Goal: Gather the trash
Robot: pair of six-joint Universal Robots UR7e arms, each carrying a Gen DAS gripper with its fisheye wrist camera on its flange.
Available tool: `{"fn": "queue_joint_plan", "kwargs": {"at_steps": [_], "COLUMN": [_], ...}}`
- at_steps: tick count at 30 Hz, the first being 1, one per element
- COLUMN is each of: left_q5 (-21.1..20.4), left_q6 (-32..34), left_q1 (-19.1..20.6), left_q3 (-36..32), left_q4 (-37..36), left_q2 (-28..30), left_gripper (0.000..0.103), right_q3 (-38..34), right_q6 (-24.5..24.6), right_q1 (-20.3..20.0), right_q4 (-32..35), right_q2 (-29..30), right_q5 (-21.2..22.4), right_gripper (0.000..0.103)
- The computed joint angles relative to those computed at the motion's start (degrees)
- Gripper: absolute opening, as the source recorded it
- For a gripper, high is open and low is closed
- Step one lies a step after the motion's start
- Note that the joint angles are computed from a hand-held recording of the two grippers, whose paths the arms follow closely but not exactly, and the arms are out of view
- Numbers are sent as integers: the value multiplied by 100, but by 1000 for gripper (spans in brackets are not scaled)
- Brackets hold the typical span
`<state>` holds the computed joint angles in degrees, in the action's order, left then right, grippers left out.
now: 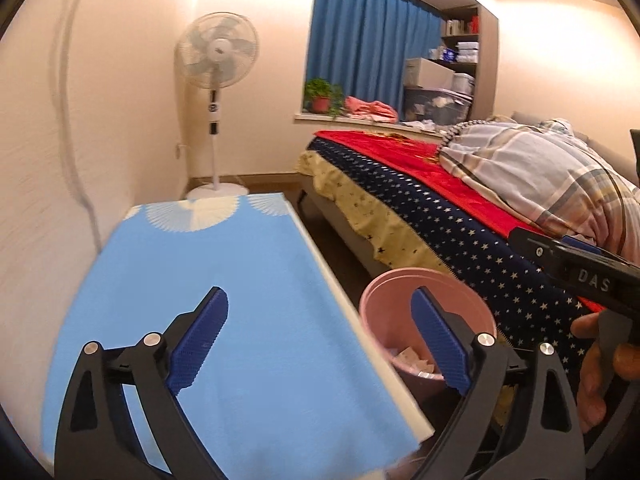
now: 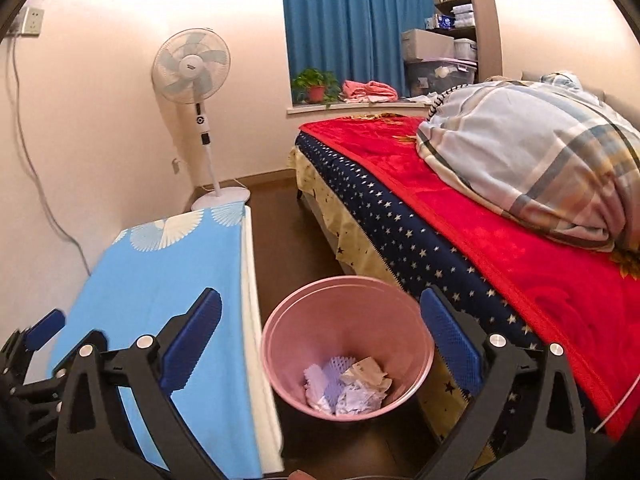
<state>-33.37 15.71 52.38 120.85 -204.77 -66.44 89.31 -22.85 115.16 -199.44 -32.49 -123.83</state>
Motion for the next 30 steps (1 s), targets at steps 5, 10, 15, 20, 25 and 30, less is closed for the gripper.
{"fn": "queue_joint_plan", "kwargs": {"at_steps": [5,10,15,20,25,30], "left_q5": [831,1568,1729,1664,1649,1738], "left_q6": [115,-146,-1578,-1993,-1770,-1792], "left_q1": [-254,-448,-393,-273,-265,-276], "left_q3": [551,997,1349,1384,1374,1404], "left_q4": [-747,-1084,246,711,428,359], "left_q2": [-195,-402,-898,-911,-809,-818], "left_gripper": [90,90,90,90,90,90], "right_q3": [372,741,777,660,589,506], "right_q6": [-245,-386,-544,-495,-487,-443], "right_q1": [81,152,196,194,189,209], "right_q4": [-164,-386,-532,-516,-494,-407], "right_q2": [-29,-22,110,210,299,390], "right_q5": [149,169,144,106,58,13], "right_gripper": [98,98,98,98,98,98]}}
